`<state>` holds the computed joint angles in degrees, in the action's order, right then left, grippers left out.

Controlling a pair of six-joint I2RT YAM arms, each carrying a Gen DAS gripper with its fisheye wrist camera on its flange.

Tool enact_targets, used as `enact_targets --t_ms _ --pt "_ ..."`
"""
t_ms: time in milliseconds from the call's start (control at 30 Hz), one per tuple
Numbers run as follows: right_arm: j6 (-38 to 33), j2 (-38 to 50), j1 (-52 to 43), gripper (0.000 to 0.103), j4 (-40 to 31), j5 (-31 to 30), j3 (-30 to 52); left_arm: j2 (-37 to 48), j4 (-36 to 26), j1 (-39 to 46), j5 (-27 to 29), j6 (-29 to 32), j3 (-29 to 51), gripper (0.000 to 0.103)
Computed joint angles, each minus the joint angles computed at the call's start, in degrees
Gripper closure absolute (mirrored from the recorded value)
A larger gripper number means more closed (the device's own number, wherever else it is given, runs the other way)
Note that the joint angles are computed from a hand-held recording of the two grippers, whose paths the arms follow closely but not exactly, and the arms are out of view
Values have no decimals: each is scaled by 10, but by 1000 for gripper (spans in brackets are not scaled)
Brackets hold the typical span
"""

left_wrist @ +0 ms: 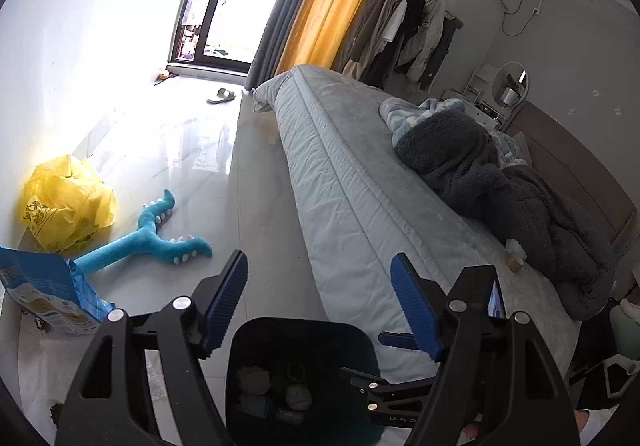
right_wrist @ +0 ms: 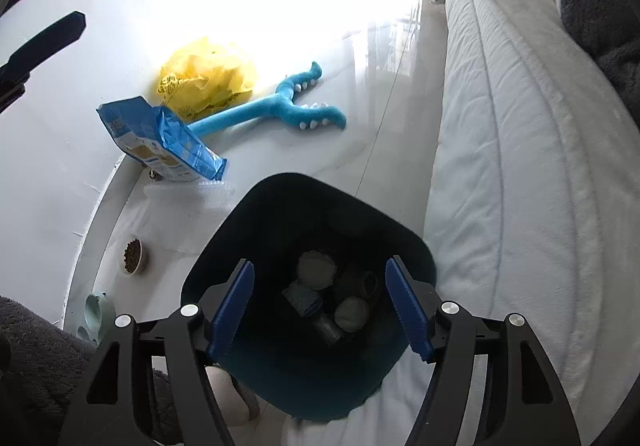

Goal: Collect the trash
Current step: 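Move both tools back toward the tape roll and bubble wrap on the bed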

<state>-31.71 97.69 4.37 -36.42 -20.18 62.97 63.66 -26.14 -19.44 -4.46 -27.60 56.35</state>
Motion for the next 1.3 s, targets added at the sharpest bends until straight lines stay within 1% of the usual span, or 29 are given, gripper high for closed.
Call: enact_targets --t_ms 133,300,567,800,900,967,1067,1300 --pt "-14 -13 -41 31 -12 -37 28 29 19 -28 -17 -5 29 26" --pt "-24 -2 -103 30 -26 -84 78 78 35 -71 -45 -1 66 26" --pt "-37 57 -193 27 -49 -125 188 181 56 -114 -49 -6 144 25" --pt "-42 114 -257 25 -65 -142 273 276 66 -144 -47 -4 227 24" --pt "-26 142 -281 24 -67 -147 318 313 66 -161 -47 -2 264 23" --pt "-2 160 -298 19 -57 -148 343 341 62 -169 -46 3 293 22" --pt "29 195 -321 18 -60 -154 392 375 59 -178 -40 4 325 22" --pt "88 293 -367 16 -100 -139 535 469 30 -198 -26 5 426 22"
